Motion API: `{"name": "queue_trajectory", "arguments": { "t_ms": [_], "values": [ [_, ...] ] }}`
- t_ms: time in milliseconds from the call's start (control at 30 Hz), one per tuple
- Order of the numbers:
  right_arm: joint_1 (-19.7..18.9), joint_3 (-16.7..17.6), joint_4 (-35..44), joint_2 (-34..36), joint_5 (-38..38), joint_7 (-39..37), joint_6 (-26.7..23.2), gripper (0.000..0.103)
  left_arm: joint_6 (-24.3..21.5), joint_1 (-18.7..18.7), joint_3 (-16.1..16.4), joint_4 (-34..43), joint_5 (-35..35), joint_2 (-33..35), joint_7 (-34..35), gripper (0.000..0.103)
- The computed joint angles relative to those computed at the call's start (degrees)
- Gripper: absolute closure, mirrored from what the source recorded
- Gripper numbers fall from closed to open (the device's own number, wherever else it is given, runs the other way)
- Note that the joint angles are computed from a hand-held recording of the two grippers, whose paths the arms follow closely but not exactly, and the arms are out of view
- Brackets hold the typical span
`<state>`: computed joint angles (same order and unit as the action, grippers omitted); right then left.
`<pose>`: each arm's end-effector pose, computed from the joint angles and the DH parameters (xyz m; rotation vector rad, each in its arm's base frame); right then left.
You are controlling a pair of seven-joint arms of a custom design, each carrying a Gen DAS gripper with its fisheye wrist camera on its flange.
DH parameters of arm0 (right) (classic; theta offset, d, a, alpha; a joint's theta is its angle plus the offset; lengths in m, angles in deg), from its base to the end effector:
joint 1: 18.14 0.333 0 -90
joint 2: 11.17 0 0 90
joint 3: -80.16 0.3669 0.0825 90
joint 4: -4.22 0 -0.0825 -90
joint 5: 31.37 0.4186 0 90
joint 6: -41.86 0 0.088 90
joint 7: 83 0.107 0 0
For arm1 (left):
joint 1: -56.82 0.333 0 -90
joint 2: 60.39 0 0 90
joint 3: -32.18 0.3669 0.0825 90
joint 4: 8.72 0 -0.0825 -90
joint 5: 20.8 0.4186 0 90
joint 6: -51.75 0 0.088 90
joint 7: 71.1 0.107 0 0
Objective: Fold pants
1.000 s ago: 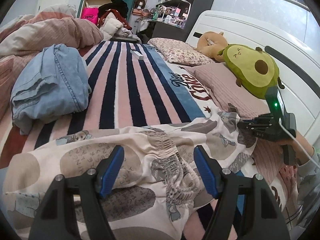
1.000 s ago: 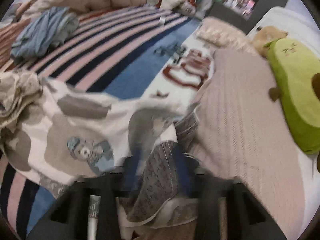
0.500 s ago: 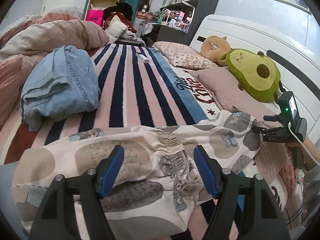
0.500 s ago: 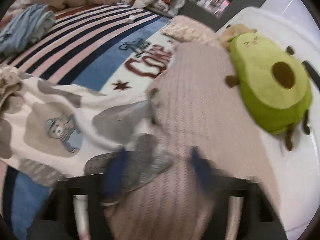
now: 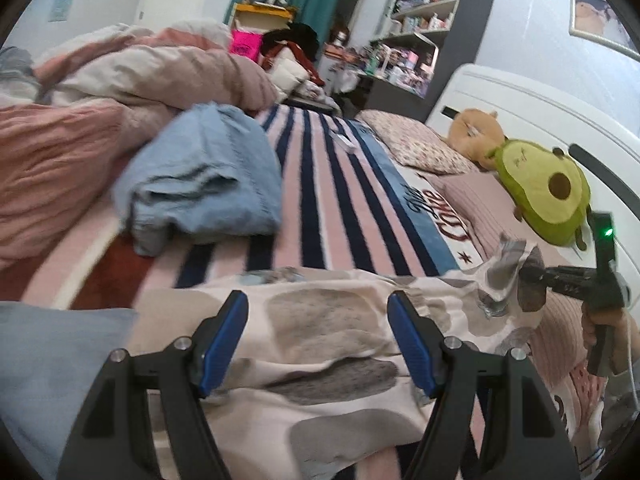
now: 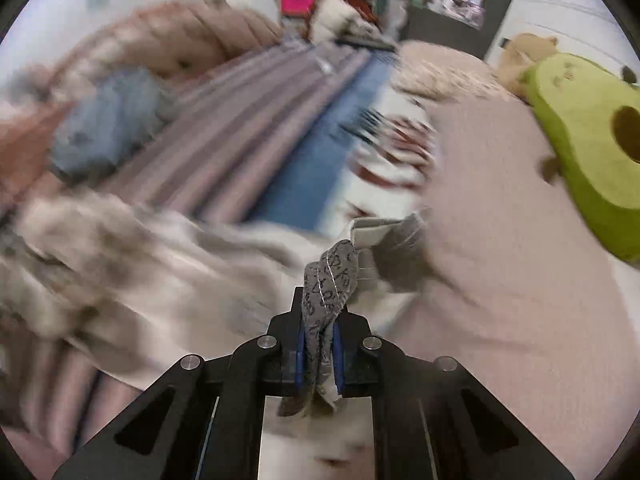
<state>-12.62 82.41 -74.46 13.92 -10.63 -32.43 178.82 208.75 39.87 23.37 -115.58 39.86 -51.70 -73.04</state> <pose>0.7820 0.1029 0.5702 -2.2579 1.1587 -0.4447 0.5984 -0.3201 0.5391 -1.9527 1.4114 -1.0381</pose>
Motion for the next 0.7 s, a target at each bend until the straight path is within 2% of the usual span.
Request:
{"name": "queue_trajectory", "arguments": {
  "t_ms": [33,167,300,400,533,633,700],
  "values": [
    [-0.8,2.2,-0.5,-1.0,3.4,-2.4,-0.5,0.098,-0.6,0.0,0.1,-0.9,0.3,-1.0,-0.4,0.035],
    [-0.7,7.3,-1.6,-3.4,14.1,-10.1,-3.3,0.098,-1.6,1.3,-0.4,-5.1,1.4,-5.5,-1.7,0.035],
    [1.8,9.6,-1.1,-3.3,21.1,-16.0,-9.5,0.098,-3.7,3.3,-1.9,-9.1,2.9,-9.9,-3.9,0.032],
    [4.8,10.2,-0.6,-1.9,22.5,-18.5,-15.4,0.098,-3.7,5.0,-2.9,-12.3,3.4,-12.9,-5.5,0.031],
    [9.1,9.3,-1.7,0.1,19.9,-19.5,-18.7,0.097,-1.1,7.2,-3.8,-15.2,3.6,-14.7,-7.7,0.029],
    [10.6,8.3,-1.5,2.0,17.5,-17.7,-21.5,0.089,1.0,8.0,-4.2,-15.4,2.8,-14.0,-7.4,0.029],
    [9.9,8.1,-0.1,3.1,17.8,-16.9,-23.8,0.083,3.7,8.2,-4.2,-14.9,2.3,-13.0,-6.8,0.029]
  ]
}}
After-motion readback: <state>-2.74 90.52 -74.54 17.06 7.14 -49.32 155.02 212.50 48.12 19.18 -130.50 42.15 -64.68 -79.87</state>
